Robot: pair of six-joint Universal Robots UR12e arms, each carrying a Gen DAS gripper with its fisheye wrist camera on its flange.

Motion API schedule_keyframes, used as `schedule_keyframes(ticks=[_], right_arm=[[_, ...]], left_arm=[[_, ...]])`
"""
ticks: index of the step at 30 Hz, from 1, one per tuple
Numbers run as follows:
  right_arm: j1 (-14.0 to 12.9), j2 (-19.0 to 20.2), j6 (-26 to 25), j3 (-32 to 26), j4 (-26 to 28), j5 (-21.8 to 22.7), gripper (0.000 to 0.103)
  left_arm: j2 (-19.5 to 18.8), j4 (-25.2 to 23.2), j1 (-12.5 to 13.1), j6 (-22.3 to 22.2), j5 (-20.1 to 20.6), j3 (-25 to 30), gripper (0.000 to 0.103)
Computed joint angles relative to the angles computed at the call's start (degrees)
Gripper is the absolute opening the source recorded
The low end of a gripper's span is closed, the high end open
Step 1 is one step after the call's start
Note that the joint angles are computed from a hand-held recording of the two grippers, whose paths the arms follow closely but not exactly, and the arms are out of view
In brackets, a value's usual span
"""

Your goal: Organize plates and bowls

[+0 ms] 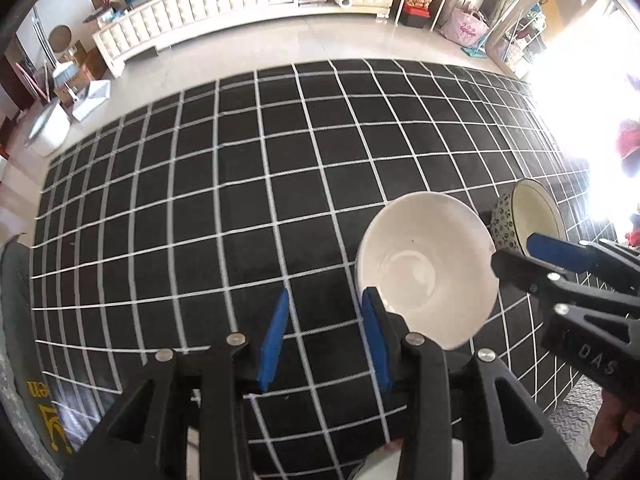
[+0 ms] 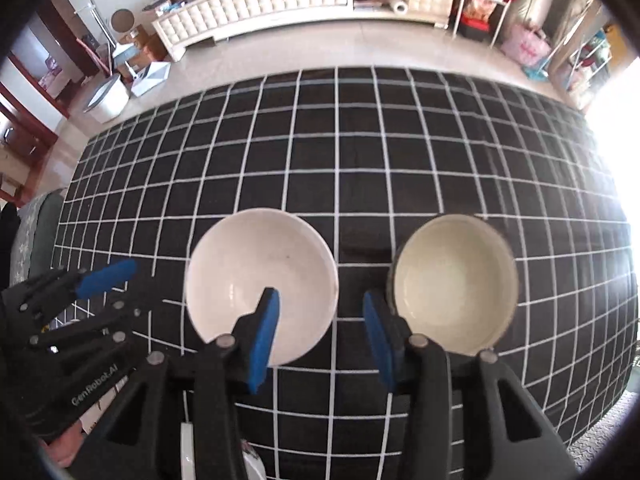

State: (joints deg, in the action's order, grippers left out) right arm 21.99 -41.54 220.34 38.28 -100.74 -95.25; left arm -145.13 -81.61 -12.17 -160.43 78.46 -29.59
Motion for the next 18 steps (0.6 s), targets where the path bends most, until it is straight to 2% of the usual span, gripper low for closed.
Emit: schedule_keyframes(ticks=[3,6,9,10,12,14,16,18], right_arm=[[-0.38,0.18,0.84,0.36,-0.05,0.02,0.048],[-0.94,-0.2,0.8,1.88,-2.7,3.11,0.048],[-0.79,0.3,-0.47,1.02,-1.3,3.02,0.047],[-0.67,0.6,-0.93,0.53,-0.77,2.56,0.044],[-0.57,0.9,-1.39,0.16,-0.43,2.43,0.027],[-0.7,1.04,-1.05,0.2,-0.4,3.24,0.021],[-0.66,1.24,-1.15,-0.15,0.49,2.45,0.018],[-0.52,1.74,-0.93,-1.07,1.78,1.85,0.011]], left_arm=[[-1.75,-1.99,-0.16,0.06,0.05,2.74,0.035],[-3.48,-3.83,-0.35,0.25,0.01,5.62,0.035],[-4.5,-4.86,-0.39,0.57,0.05,7.27,0.032],[-4.61,-4.94,-0.37,0.6,-0.09,7.35,0.031],[-4.85,-5.55,-0.36,0.6,-0.81,7.73,0.025],[-5.64,-6.76,-0.39,1.47,-1.06,9.2,0.02],[-5.82,-6.75,-0.63,2.01,-0.46,9.38,0.016],[-5.67,-6.29,-1.03,2.58,0.17,8.95,0.009]])
